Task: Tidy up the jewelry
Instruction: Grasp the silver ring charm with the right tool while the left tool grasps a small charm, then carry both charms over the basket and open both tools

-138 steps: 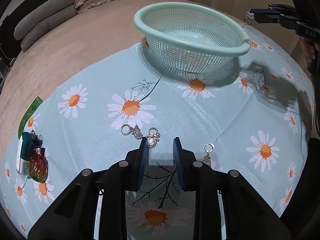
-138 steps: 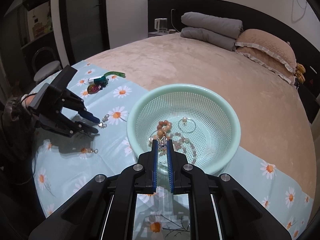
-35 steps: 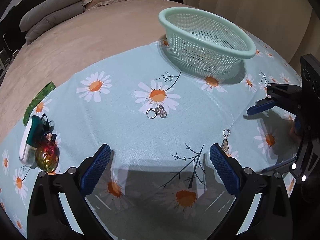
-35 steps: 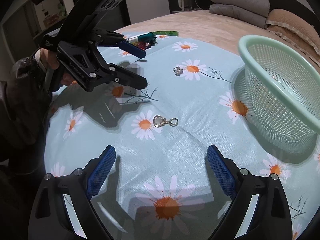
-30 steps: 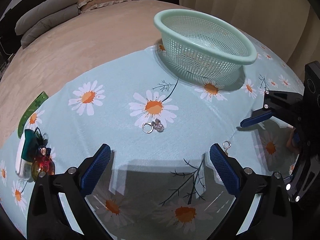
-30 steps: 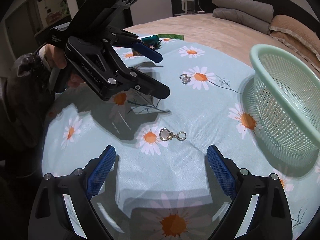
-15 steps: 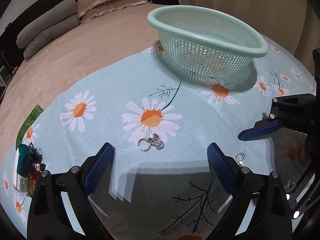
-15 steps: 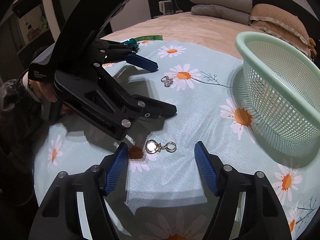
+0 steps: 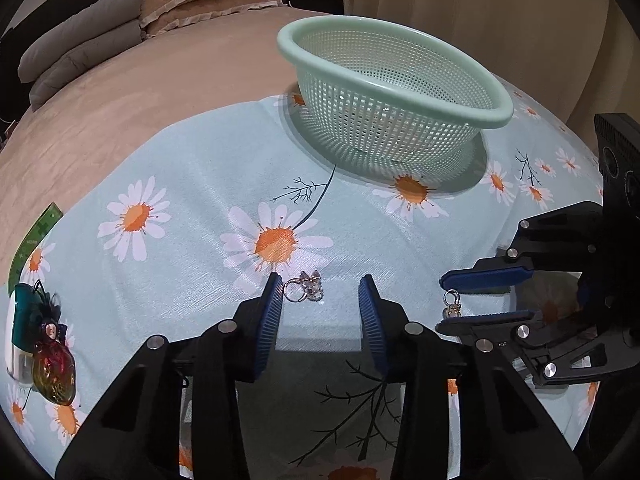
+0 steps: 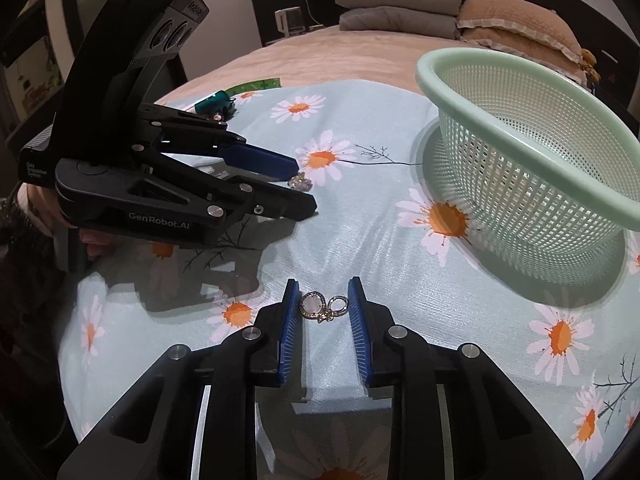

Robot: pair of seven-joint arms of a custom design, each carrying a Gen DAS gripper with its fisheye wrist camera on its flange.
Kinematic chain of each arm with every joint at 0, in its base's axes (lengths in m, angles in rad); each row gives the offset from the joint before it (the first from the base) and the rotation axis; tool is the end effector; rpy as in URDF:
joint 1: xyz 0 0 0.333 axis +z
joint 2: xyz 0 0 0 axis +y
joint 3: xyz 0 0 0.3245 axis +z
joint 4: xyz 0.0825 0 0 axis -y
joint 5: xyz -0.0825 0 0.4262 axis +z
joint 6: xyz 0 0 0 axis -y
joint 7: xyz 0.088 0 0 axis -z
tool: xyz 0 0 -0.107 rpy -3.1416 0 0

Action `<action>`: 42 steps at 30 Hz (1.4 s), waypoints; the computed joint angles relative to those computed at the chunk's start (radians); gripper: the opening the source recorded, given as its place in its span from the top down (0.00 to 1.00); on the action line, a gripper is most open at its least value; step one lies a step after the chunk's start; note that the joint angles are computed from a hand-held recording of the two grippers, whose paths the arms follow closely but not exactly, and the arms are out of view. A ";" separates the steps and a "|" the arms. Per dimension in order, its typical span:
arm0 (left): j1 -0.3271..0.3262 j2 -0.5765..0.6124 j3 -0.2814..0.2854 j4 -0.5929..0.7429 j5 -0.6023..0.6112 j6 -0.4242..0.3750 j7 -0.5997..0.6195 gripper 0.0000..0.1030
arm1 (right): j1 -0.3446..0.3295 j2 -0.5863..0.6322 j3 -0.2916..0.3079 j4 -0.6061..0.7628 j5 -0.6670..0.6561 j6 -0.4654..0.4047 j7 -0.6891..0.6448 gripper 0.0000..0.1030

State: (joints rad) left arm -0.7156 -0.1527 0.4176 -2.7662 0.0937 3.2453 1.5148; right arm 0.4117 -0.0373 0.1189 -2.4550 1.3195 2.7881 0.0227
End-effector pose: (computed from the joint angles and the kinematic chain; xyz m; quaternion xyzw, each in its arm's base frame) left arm 0.4278 -0.1452 0.2999 -0.5562 0.7726 -0.2623 0.1578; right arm 0.4619 0.2197 0.3052 -0.8845 0.3137 -0.0556 0.3408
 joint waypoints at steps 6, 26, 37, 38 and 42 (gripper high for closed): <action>-0.049 -0.007 0.034 0.000 -0.043 -0.013 0.035 0.80 | -0.009 -0.016 -0.010 -0.016 0.004 -0.045 0.004 0.78; 0.251 -0.090 -0.312 -0.040 -0.122 -0.111 0.044 0.92 | -0.026 -0.103 -0.058 -0.082 -0.048 -0.136 0.033 0.84; 0.329 -0.189 -0.409 -0.084 -0.106 -0.161 0.007 0.92 | -0.047 -0.185 -0.095 -0.116 -0.072 -0.195 0.021 0.84; 0.338 -0.201 -0.417 -0.085 -0.097 -0.170 0.000 0.92 | -0.050 -0.192 -0.102 -0.117 -0.070 -0.209 0.023 0.84; 0.374 -0.251 -0.462 -0.084 -0.056 -0.205 -0.041 0.92 | -0.062 -0.222 -0.118 -0.123 -0.081 -0.243 0.021 0.84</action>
